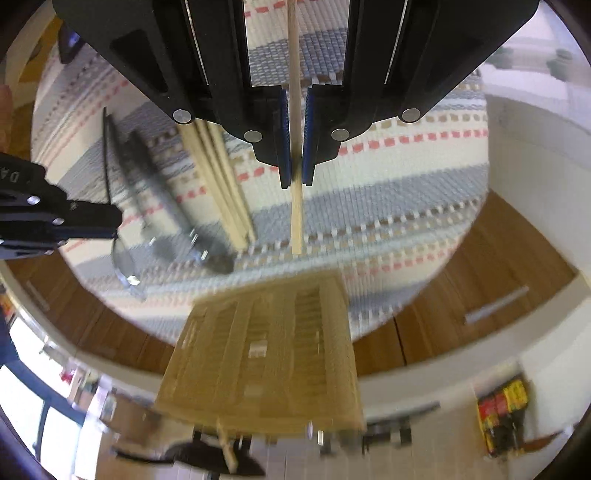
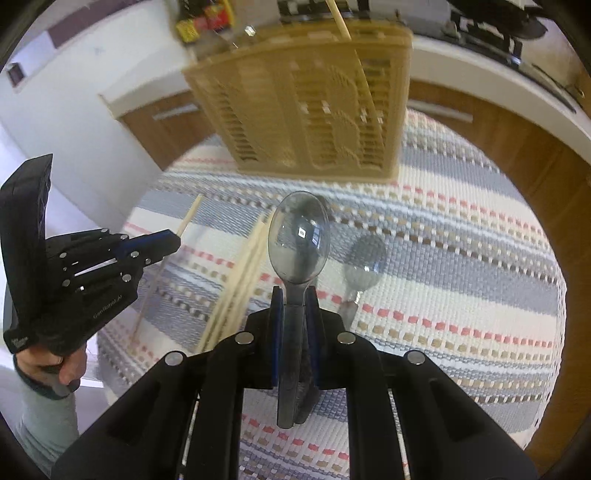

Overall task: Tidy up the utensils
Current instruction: 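Grasp a chopstick with the left gripper while the right gripper grasps a clear spoon, then lift the chopstick and clear spoon and drop them into the caddy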

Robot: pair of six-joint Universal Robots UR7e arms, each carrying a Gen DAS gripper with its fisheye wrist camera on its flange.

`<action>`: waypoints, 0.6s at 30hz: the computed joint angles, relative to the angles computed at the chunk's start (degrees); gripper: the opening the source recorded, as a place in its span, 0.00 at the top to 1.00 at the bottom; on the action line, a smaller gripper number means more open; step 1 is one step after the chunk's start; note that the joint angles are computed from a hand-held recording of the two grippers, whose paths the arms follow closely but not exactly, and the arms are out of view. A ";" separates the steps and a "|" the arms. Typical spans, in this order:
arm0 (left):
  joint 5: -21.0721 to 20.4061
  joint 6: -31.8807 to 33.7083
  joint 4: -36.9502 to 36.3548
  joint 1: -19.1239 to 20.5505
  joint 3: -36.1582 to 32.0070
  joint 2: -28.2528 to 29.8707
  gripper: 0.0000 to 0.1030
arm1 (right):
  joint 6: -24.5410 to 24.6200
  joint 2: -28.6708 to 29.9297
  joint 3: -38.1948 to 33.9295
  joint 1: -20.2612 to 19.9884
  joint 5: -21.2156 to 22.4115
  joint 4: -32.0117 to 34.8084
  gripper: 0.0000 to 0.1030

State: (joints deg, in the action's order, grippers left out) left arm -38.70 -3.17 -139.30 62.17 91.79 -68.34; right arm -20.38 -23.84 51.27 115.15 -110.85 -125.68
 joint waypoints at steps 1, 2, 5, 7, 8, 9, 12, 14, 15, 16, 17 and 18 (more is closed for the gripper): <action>-0.07 1.29 -2.04 -0.52 1.04 -0.96 0.96 | -0.58 -0.56 0.20 0.07 1.40 -0.44 0.90; -0.24 2.89 -4.67 -1.20 1.57 -1.33 0.96 | -1.15 -1.10 0.77 0.07 2.54 -1.25 0.90; -0.90 7.80 -12.00 -2.95 2.04 -1.88 0.96 | -2.52 -2.02 1.24 0.32 6.23 -3.24 0.90; -1.73 10.65 -16.48 -3.66 1.10 -1.21 0.96 | -3.03 -1.96 0.52 0.51 8.39 -4.19 0.90; -2.41 12.42 -18.93 -4.07 0.34 -0.90 0.96 | -3.39 -2.06 0.13 0.63 9.47 -4.78 0.90; -2.79 13.28 -20.14 -4.32 -0.03 -0.83 0.96 | -3.80 -1.91 -0.63 0.83 10.53 -5.21 0.90; -4.04 16.30 -25.59 -5.03 -2.64 0.65 0.96 | -4.95 -0.69 -2.83 1.71 11.91 -7.24 0.90; -5.82 18.20 -28.72 -4.96 -4.48 1.67 0.96 | -5.67 0.21 -5.35 2.17 12.78 -7.98 0.90; -6.51 19.24 -30.08 -4.88 -6.18 2.61 0.96 | -5.78 0.38 -6.15 2.26 13.22 -8.17 0.90; -6.73 19.73 -30.82 -4.97 -7.07 3.10 0.96 | -5.86 1.00 -7.88 2.32 13.83 -8.38 0.90; -7.65 20.51 -31.91 -4.82 -8.46 3.82 0.96 | -5.96 1.67 -9.64 2.37 14.34 -8.88 0.90; -9.78 21.62 -33.62 -4.44 -9.97 4.62 0.96 | -6.02 2.38 -11.39 2.43 14.73 -9.70 0.90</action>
State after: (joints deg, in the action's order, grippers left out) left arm -48.48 18.45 -172.91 57.74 81.82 -63.72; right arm -26.41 -21.46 39.88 117.57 -96.12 -135.38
